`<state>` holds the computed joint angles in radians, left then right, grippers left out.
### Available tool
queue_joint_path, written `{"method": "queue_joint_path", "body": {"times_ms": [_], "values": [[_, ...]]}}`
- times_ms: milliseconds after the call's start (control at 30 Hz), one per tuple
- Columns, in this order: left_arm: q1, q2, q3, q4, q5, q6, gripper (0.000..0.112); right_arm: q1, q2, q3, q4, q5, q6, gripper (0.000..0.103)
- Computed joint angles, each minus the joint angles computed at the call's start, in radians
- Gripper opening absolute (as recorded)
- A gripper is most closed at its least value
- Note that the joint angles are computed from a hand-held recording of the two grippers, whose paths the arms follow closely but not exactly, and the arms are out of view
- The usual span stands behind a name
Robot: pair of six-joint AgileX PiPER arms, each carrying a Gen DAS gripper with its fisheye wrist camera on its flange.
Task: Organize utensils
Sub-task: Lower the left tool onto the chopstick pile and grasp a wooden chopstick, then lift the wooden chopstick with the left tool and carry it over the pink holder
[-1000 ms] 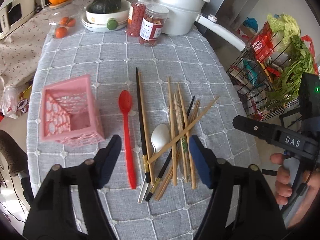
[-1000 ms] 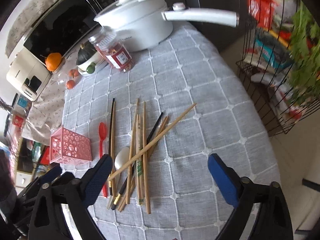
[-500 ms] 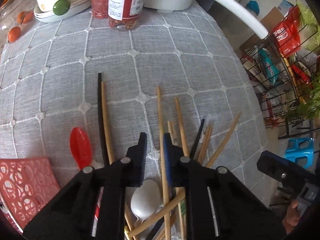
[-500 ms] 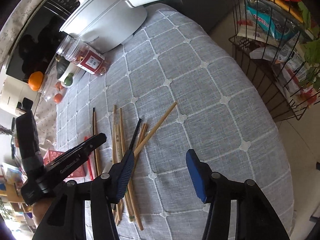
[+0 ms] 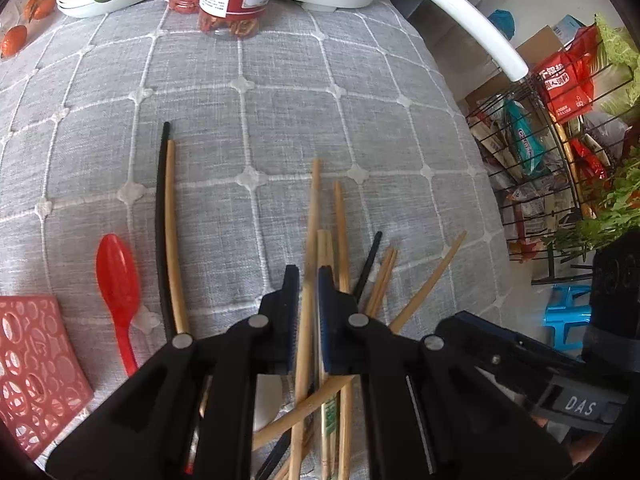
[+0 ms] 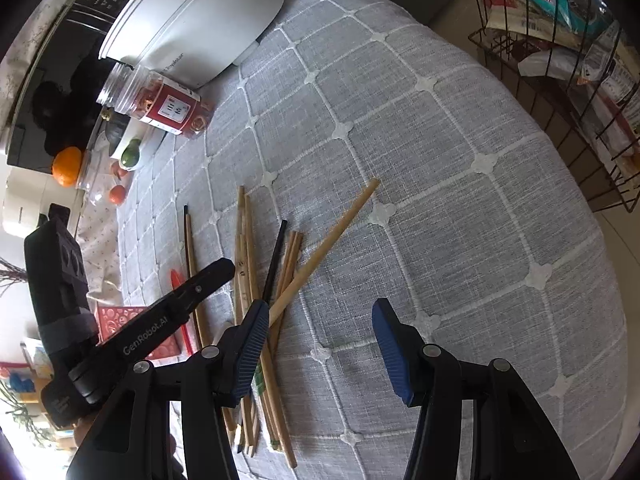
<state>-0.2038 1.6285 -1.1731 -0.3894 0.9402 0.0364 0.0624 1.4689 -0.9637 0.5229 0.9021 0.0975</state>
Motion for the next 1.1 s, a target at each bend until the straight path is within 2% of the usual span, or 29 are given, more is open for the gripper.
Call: {"method": "queue_joint_path", "body": {"times_ms": [167,300,333,367,433,467,567,733,867,967,1100], "values": [[-0.079,0.046,-0.032,0.125,-0.011,-0.098,0.009,-0.019,0.041,0.049,0.183,-0.055,-0.154,0.045],[-0.112,0.056,-0.05,0.195,-0.012,-0.118,0.009,-0.017,0.069,0.077,0.286,-0.091,-0.226,0.039],[-0.122,0.058,-0.054,0.222,-0.013,-0.128,0.008,-0.021,0.076,0.086,0.323,-0.094,-0.261,0.034],[-0.126,0.049,-0.044,0.234,-0.024,-0.13,0.008,-0.029,0.084,0.098,0.37,-0.095,-0.308,0.023],[-0.119,0.012,-0.011,0.235,-0.052,-0.126,0.007,-0.054,0.103,0.116,0.468,-0.074,-0.392,0.008],[-0.123,-0.012,0.01,0.237,-0.077,-0.136,0.007,-0.064,0.102,0.122,0.492,-0.062,-0.406,0.007],[-0.113,-0.127,0.075,0.255,-0.116,-0.139,0.007,-0.056,0.051,0.11,0.449,-0.07,-0.37,0.005],[-0.075,-0.361,0.148,0.255,-0.121,-0.116,0.007,0.014,-0.072,0.066,0.331,-0.084,-0.269,0.005],[-0.028,-0.531,0.192,0.225,-0.113,-0.076,0.007,0.07,-0.092,0.035,0.108,-0.118,-0.062,0.013],[-0.025,-0.631,0.217,0.239,-0.108,-0.09,0.007,0.049,-0.067,0.04,0.127,-0.11,-0.066,0.027],[0.047,-0.726,0.237,0.168,-0.07,-0.019,0.007,0.052,-0.023,0.035,0.159,-0.125,-0.092,0.032]]}}
